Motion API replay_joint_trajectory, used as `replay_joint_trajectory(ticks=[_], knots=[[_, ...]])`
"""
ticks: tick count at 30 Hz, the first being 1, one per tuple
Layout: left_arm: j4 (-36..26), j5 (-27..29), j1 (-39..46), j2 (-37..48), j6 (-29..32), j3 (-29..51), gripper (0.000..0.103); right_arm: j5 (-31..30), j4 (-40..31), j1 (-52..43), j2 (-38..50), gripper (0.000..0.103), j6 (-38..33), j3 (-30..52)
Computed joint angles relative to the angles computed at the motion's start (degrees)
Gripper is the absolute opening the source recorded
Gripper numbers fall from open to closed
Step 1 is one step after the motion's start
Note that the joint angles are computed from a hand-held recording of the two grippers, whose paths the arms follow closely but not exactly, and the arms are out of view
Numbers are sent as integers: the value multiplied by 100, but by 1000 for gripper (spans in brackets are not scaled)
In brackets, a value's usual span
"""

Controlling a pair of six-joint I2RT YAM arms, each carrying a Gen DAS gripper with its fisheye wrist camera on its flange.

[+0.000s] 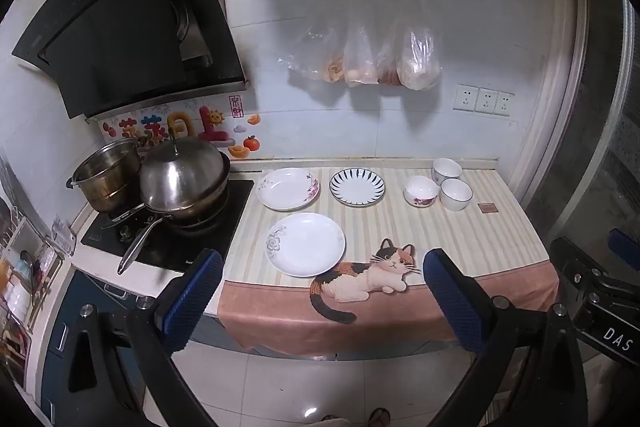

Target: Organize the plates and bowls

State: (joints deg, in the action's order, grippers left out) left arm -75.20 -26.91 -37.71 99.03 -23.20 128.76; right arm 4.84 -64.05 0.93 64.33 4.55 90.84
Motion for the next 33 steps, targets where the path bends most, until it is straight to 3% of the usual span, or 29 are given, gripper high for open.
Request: replay_joint_trajectory(ticks=[6, 9, 33], knots=[[-9, 39, 91, 30, 88, 110, 103, 29, -2, 67, -75, 103, 20, -48], [-330, -71, -37, 192, 6, 561, 103, 10, 5, 51, -77, 103, 38, -42], [5, -141, -47, -117, -1, -38, 103, 58, 25, 101, -145, 103, 60, -103]])
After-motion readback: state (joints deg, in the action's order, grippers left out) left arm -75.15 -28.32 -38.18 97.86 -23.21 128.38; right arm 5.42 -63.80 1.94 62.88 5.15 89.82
